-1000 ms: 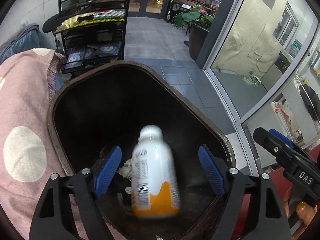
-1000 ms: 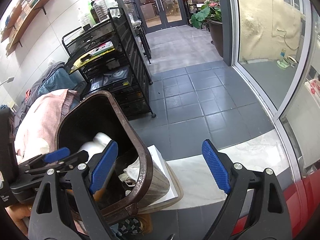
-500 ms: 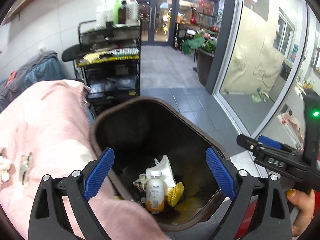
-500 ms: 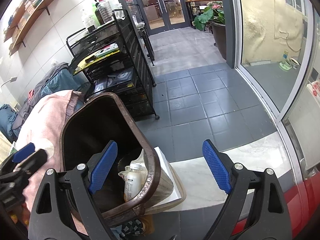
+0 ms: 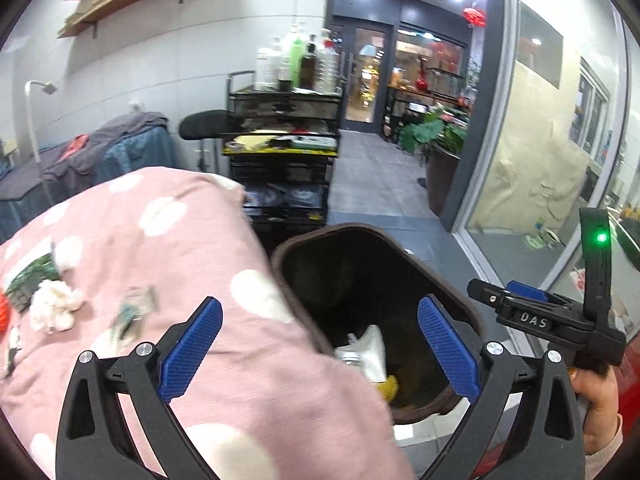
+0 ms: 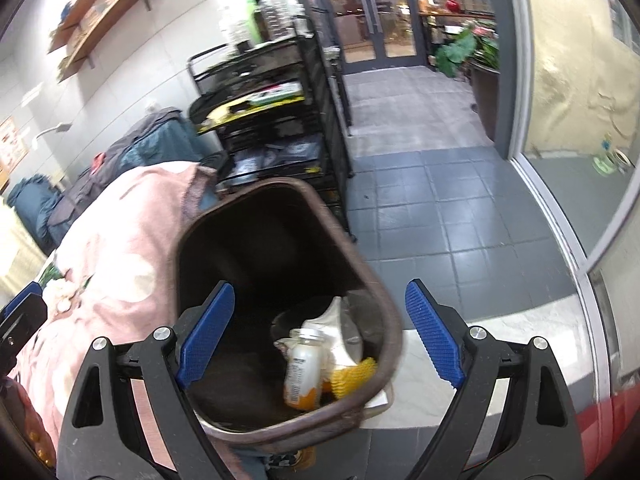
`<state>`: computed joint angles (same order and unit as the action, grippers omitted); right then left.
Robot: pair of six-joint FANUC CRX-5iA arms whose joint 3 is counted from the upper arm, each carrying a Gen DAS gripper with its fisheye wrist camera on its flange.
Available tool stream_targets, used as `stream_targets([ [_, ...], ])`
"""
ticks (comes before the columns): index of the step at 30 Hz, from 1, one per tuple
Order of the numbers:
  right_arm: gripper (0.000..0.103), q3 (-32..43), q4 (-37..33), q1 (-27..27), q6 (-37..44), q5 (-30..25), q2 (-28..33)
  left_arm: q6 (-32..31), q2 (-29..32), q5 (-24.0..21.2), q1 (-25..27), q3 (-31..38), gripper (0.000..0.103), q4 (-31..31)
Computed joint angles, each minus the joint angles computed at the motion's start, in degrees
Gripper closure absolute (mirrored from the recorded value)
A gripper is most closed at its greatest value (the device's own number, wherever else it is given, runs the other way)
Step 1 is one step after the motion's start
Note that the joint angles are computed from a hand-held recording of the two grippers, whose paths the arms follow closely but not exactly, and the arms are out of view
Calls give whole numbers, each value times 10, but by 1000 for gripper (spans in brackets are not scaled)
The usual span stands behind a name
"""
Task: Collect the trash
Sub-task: 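Return both tools from the bin toward the table, then grasp the orange mesh net with the left tool while the right tool grasps the white tissue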
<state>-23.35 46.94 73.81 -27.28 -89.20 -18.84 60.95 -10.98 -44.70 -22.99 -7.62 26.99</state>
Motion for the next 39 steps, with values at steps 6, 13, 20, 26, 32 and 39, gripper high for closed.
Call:
stream_targets([
  [6, 13, 31, 15, -22, 56, 61, 41, -7, -31, -6, 48, -25, 6, -7],
  [13, 13, 76, 14, -42, 121, 126, 90, -14, -69, -22, 124, -64, 6, 6],
  [20, 13, 145, 0, -62, 209, 184, 149, -20, -92, -32, 205, -88, 6, -1],
  [26, 13, 230, -43, -85, 310, 252, 212, -28, -98, -41, 284, -92, 6, -13],
  [32, 13, 342, -109, -101, 427, 295, 287, -36, -76, -57, 359, -73, 6, -14],
  [39, 13, 527, -217, -131, 562, 297, 402, -7, -6, -55, 387, -5, 6, -58],
])
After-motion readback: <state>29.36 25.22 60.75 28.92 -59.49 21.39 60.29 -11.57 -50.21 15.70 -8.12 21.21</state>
